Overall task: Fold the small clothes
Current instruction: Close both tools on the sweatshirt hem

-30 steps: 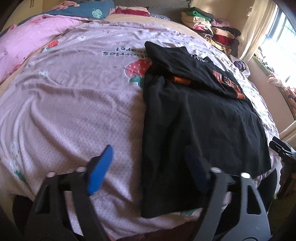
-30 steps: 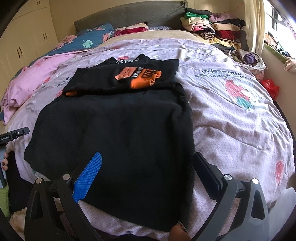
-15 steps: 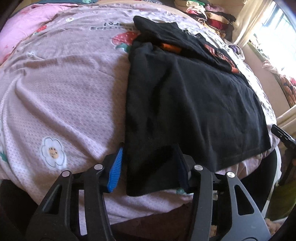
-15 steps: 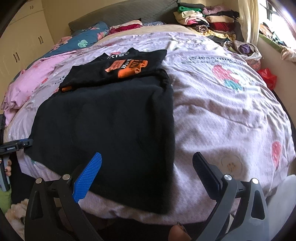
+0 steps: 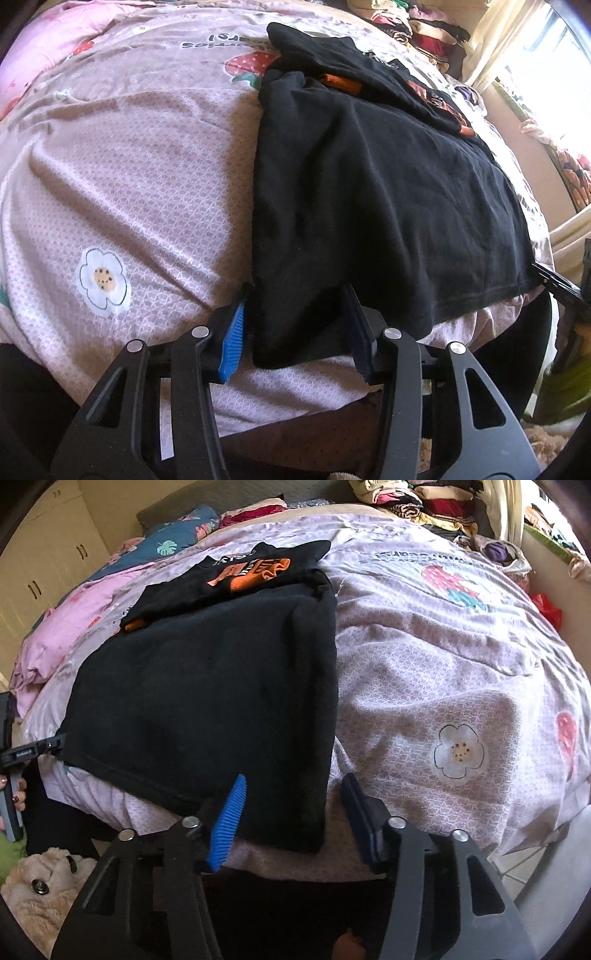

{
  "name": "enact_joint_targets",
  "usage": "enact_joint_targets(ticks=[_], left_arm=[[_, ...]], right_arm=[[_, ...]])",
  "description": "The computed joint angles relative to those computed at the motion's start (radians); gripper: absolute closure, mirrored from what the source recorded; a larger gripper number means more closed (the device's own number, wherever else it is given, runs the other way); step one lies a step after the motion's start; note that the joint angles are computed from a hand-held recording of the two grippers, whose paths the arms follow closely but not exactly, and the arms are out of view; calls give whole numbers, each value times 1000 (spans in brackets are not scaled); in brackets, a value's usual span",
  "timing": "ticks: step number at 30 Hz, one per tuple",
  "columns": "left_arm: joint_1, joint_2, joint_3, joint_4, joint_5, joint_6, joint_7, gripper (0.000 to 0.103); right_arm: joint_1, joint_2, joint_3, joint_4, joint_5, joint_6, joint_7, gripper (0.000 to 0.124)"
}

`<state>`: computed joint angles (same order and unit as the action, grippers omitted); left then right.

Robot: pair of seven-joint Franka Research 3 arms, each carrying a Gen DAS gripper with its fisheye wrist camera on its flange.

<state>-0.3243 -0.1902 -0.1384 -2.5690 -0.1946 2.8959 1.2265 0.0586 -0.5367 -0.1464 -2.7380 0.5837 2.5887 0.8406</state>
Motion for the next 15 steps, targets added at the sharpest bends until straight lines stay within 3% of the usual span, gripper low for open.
enact_joint_targets(ticks=[3,8,15], left_arm=[[-17,-4,17,-9,-44,9,29,64],[-20,1,18,-10,-67,16,42,64],[-20,0,17,-11,-93,13,50,65]], right_arm=[[6,10,-2,0,6,-5,-9,77],[15,-19,-3,-13,9,-16,-46,112],[64,-113,-65,-17,110,-24,-165,114]])
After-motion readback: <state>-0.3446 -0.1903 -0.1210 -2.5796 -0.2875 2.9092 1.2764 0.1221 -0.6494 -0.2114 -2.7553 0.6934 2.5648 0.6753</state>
